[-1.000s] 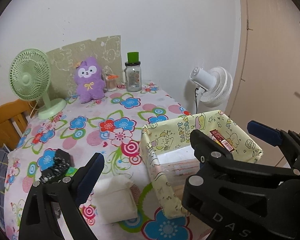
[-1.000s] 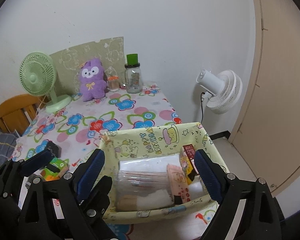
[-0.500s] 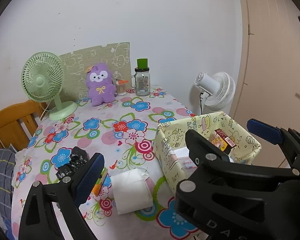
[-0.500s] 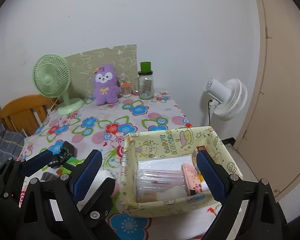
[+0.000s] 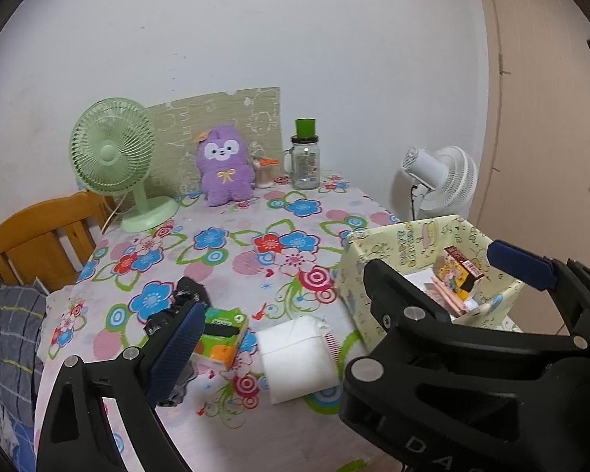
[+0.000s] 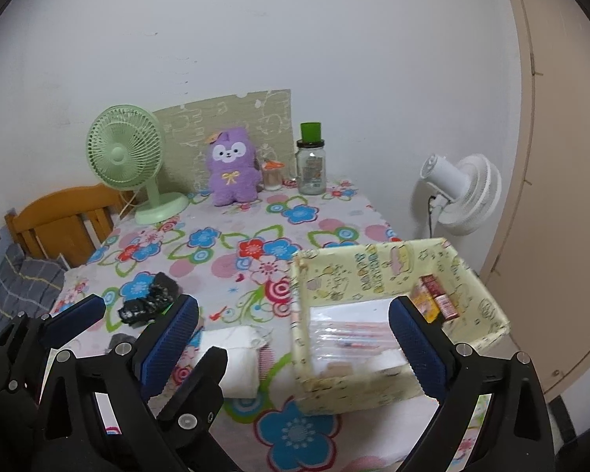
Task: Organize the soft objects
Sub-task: 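Withdraw both tools from the box toward the remaining table items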
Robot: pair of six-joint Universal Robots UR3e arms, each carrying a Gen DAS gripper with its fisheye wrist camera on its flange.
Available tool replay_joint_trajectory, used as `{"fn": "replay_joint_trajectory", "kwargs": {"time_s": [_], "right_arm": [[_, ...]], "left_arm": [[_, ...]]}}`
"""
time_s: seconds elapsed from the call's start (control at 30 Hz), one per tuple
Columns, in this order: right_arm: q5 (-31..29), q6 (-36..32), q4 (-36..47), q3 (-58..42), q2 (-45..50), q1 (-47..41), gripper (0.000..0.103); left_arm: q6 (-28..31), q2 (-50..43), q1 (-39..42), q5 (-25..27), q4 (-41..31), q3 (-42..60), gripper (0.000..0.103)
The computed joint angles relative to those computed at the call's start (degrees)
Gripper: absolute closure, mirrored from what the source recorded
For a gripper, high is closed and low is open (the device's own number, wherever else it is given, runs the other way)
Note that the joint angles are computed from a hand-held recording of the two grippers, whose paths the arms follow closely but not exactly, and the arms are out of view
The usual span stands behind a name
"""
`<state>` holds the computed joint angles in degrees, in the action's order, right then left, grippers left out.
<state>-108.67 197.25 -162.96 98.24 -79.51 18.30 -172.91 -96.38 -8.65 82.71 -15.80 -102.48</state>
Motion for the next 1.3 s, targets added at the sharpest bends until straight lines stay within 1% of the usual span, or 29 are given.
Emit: {"fn": "replay_joint_trajectory", "kwargs": {"time_s": [0.1,0.33,0.47,0.57,0.77,1.07,1.3], "right_arm": [[-0.1,0.8,0.2,-0.5,1.2,1.0,0.004],[-1.3,1.7,-2.5,-0.8,4.7,3.6,0.004],[-1.5,2.3,-3.1,-1.3,6.8,4.8,0.004],[-1.6,2.3,-2.9,-2.5,8.7,5.6,0.004],[-0.1,3.6,-1.7,-4.4,11.6,5.9,0.004],[1.2,3.5,-0.3,-8.2,16.3,6.3,0.004],[3.6,3.8,2.0,-12.1,20.2,5.8,0.005]], "left_arm": [[0.6,0.7,1.5,-0.9,0.6,-2.0,0.005],[2.2,2.1,4.4,-2.4,3.4,-7.1,0.005],[1.8,1.4,5.3,-1.3,5.6,-9.0,0.005],[2.0,0.9,6.4,-1.6,6.3,-10.2,0.005],[2.1,0.0,8.3,-2.4,7.2,-11.8,0.005],[2.3,-2.3,10.3,-3.4,8.0,-12.5,0.005],[2.6,-5.5,11.0,-2.7,7.7,-11.2,0.006]]}}
